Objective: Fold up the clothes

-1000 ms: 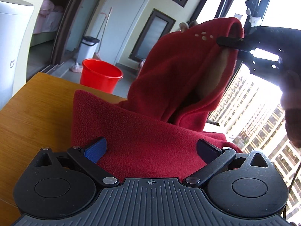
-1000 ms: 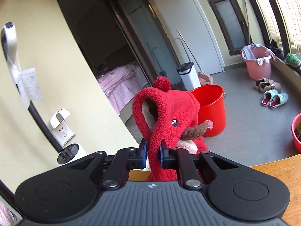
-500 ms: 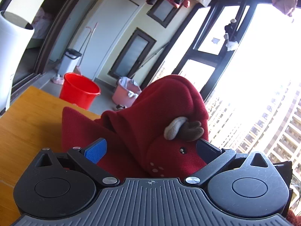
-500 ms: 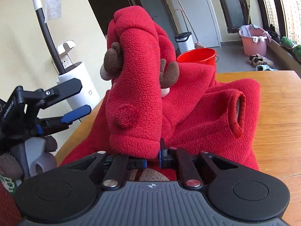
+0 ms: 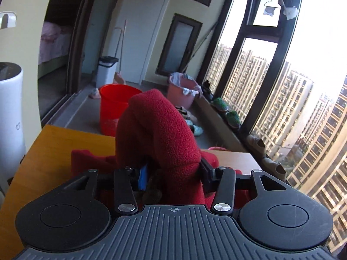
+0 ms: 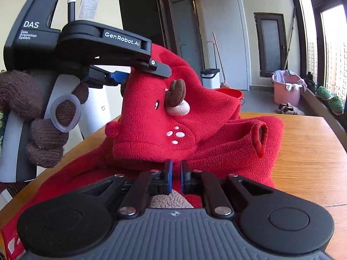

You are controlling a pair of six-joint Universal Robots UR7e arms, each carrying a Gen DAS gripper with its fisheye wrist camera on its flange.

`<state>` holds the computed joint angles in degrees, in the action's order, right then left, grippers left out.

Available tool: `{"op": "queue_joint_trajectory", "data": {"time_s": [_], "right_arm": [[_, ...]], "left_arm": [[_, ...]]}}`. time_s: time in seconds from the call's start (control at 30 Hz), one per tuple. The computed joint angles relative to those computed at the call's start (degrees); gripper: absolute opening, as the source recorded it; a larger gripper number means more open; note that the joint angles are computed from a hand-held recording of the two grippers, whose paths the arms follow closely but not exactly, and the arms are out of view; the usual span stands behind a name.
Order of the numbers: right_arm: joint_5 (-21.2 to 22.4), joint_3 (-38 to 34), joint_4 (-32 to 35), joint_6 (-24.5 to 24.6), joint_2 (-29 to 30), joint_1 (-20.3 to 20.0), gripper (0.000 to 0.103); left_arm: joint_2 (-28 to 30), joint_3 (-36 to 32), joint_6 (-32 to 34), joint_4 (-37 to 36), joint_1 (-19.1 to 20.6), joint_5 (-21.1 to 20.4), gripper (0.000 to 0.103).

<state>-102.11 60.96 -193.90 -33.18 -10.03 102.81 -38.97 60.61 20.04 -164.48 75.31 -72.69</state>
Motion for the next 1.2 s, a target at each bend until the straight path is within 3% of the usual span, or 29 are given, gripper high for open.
{"op": "queue_joint_trajectory", "data": {"time_s": [0.03, 0.1, 0.2, 0.33, 0.47, 0.6, 0.67, 0.77, 0.9, 1.0, 1.07, 1.13, 1.2], "right_arm": [[0.8, 1.0, 0.4, 0.5, -0.8, 0.0, 0.018], [5.1, 3.3, 3.3, 5.4, -3.2, -0.5, 0.054], [13.8, 4.6, 8.9, 17.2, -5.9, -2.0, 0.056], [18.9, 3.3, 12.8, 27.9, -6.0, -3.1, 0.058], [21.6, -0.7, 17.8, 34.7, -4.2, -4.0, 0.071], [22.6, -4.4, 19.2, 40.5, -1.8, -4.5, 0.072], [21.4, -5.1, 18.5, 40.4, -1.3, -4.4, 0.072], [13.7, -4.8, 15.5, 32.1, -1.2, -2.5, 0.072], [3.8, -3.1, 8.0, 14.3, -0.9, 0.6, 0.073], [-1.3, -3.6, 3.6, 1.5, 0.7, 2.7, 0.073], [-2.9, -5.1, 2.5, -5.9, 2.3, 3.5, 0.074], [-4.3, -8.8, 3.0, -12.5, 4.9, 4.4, 0.077], [-5.4, -13.5, 4.7, -18.2, 8.1, 5.2, 0.077]], "left_arm": [[-0.3, -0.1, -0.9, 0.7, 0.4, 0.0, 0.047], [-1.0, -0.4, -3.0, 2.6, 1.3, -1.7, 0.045], [-2.1, -1.3, -8.8, 5.8, 3.2, -6.4, 0.044], [-3.3, -0.9, -12.5, 6.6, 5.2, -10.7, 0.043], [-3.9, -0.8, -16.3, 8.2, 7.3, -14.8, 0.041], [-4.3, -0.8, -18.4, 8.3, 8.9, -16.8, 0.038], [-5.1, 1.1, -16.7, 5.6, 9.1, -15.6, 0.037], [-6.4, 5.8, -13.4, 0.0, 9.5, -14.7, 0.041], [-6.9, 10.3, -10.7, -5.5, 10.4, -18.1, 0.052], [-6.6, 13.0, -6.0, -11.2, 9.8, -15.3, 0.057], [-6.6, 13.9, -4.7, -13.2, 9.6, -14.8, 0.064], [-6.7, 14.3, -5.0, -15.4, 9.8, -16.0, 0.085], [-6.6, 14.6, -6.9, -18.2, 10.4, -18.1, 0.093]]}}
